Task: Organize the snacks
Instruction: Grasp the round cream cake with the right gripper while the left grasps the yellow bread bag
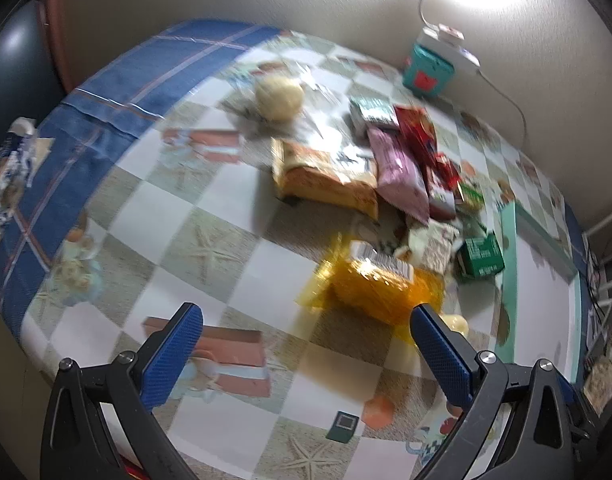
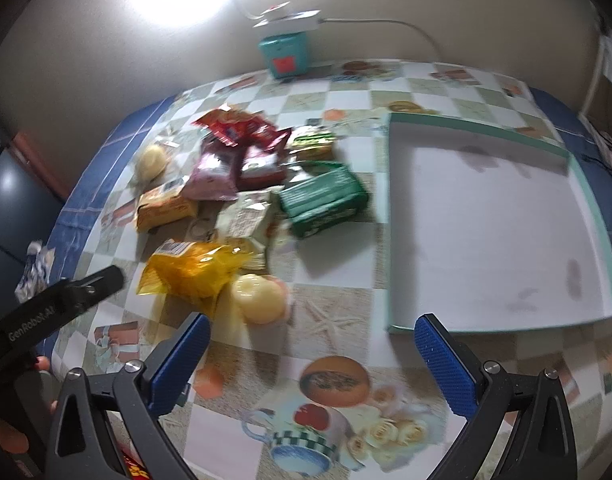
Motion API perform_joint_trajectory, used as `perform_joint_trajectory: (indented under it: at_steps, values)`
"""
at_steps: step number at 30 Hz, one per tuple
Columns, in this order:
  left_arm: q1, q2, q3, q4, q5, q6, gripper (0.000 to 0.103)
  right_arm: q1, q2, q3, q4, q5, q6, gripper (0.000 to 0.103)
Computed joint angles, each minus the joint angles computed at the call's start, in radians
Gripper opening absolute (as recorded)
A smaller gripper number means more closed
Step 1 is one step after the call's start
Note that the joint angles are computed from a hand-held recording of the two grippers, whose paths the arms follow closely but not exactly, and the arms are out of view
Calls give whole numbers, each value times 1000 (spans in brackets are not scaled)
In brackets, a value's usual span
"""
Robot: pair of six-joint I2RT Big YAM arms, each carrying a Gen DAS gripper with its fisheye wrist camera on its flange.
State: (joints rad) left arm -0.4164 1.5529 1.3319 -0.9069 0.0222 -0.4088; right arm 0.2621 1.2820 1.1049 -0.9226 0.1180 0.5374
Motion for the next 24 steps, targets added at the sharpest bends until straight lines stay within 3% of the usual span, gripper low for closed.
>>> perform_joint_trajectory:
  at_steps: [2, 8, 18, 24]
  values:
    - [-3, 18, 15, -8, 20, 9, 103, 12, 27, 12, 0, 9, -23, 103]
    - [2, 54, 41, 6, 101, -26, 103, 33, 70, 32, 24, 2, -97, 89]
    - [-2, 148, 103, -41, 199, -81, 103, 34, 142, 54, 42, -56, -141, 57]
    - [-13, 174, 123, -46, 204, -84, 102, 22, 157, 58, 58, -83, -148, 54]
